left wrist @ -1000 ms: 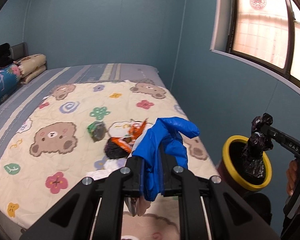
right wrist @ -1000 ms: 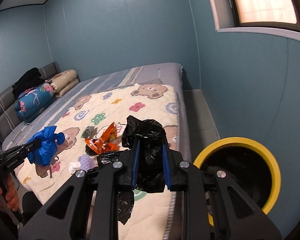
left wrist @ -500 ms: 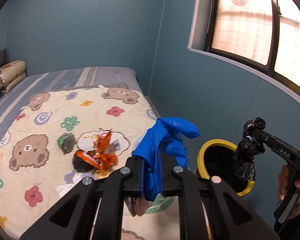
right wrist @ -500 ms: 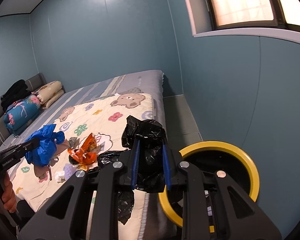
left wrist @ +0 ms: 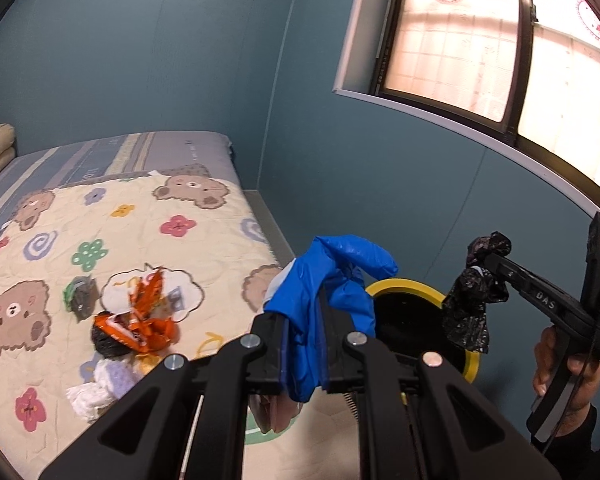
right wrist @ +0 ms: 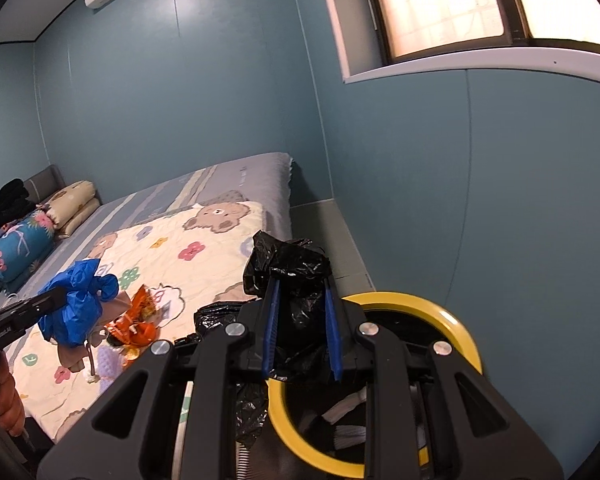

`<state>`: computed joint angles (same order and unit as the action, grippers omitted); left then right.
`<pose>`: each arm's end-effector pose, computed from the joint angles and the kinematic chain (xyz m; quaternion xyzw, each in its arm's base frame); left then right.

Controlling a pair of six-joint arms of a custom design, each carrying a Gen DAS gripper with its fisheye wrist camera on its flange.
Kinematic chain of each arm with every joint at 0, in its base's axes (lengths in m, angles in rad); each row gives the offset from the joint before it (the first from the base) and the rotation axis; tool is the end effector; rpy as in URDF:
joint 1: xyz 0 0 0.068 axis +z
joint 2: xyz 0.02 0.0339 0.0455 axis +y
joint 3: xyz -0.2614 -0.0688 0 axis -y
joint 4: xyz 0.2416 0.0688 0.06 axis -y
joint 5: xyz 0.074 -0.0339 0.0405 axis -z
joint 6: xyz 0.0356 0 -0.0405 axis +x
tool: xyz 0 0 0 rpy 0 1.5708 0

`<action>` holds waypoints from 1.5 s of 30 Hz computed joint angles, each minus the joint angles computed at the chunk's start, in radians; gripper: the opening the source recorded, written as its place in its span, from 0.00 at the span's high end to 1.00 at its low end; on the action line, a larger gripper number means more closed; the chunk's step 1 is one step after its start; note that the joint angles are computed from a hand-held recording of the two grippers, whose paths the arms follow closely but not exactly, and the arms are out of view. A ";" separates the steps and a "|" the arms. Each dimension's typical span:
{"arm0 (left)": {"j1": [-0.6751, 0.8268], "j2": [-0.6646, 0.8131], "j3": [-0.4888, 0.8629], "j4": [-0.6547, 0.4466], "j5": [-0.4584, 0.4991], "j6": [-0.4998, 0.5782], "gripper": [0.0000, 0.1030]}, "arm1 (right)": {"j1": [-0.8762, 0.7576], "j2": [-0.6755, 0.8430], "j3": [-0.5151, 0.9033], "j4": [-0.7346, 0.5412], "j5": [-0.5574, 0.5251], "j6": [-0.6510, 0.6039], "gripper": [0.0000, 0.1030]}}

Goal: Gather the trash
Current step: 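Carry the black bag and blue glove to the bin and release both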

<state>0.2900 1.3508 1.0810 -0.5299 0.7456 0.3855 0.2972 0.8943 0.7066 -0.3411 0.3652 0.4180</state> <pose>0.2768 0.0574 0.2902 0.1780 0.8554 -0.2024 0.4423 0.1926 0.0457 0.2771 0.1417 0.8459 0.0238 0.5136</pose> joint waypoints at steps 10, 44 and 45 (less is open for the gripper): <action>-0.152 -0.002 -0.039 0.065 -0.023 -0.041 0.90 | -0.112 0.007 -0.029 0.039 -0.020 -0.030 0.80; -0.625 0.307 -0.014 0.304 -0.249 -0.217 0.90 | -0.413 0.079 -0.190 0.218 -0.051 -0.121 0.80; -0.632 0.318 -0.009 0.304 -0.252 -0.220 0.90 | -0.417 0.084 -0.196 0.225 -0.051 -0.124 0.80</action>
